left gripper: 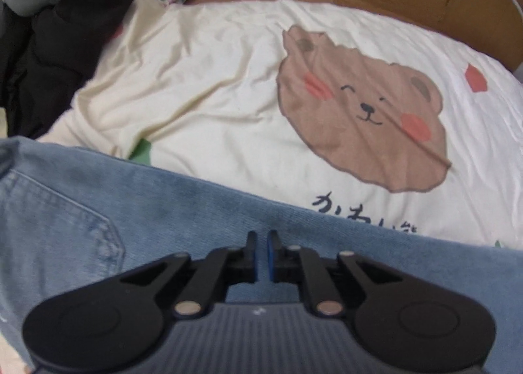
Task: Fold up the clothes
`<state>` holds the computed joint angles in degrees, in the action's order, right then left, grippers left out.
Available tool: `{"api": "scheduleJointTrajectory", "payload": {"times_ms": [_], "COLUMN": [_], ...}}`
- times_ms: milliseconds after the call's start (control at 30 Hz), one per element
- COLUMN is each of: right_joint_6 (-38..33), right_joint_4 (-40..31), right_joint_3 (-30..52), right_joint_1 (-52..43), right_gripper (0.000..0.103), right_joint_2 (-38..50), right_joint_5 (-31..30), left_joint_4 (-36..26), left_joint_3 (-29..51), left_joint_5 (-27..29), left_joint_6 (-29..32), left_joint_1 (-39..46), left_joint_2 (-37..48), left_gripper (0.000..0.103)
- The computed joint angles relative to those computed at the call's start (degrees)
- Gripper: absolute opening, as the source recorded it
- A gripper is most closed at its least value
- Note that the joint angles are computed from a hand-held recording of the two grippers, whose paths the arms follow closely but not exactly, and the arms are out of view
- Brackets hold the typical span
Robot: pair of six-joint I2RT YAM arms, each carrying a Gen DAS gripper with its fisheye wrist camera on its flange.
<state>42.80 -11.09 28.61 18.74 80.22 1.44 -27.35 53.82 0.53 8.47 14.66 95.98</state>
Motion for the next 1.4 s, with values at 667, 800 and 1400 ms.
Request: {"api": "scheduleJointTrajectory", "payload": {"times_ms": [667, 800, 1400], "right_joint_6": [-8.2, -5.3, -3.4], "right_joint_4": [-44.3, -50.7, -65.7], "right_joint_3": [19.4, 23.8, 26.5], "right_joint_1": [-6.1, -1.7, -0.5], "right_gripper": [0.048, 0.05, 0.068], "right_joint_2": [-33.3, -34.9, -49.1], "right_joint_5": [2.9, 7.1, 2.6], "left_joint_4": [-19.7, -24.6, -41.5], "left_joint_3": [1.9, 2.3, -0.9], "left_joint_5": [10.0, 12.7, 14.0], "left_joint_6": [4.9, 5.4, 20.8], "left_joint_1": [11.8, 14.5, 30.5], "left_joint_2": [-21.8, -26.5, -40.9], "left_gripper": [0.063, 0.068, 0.076]}}
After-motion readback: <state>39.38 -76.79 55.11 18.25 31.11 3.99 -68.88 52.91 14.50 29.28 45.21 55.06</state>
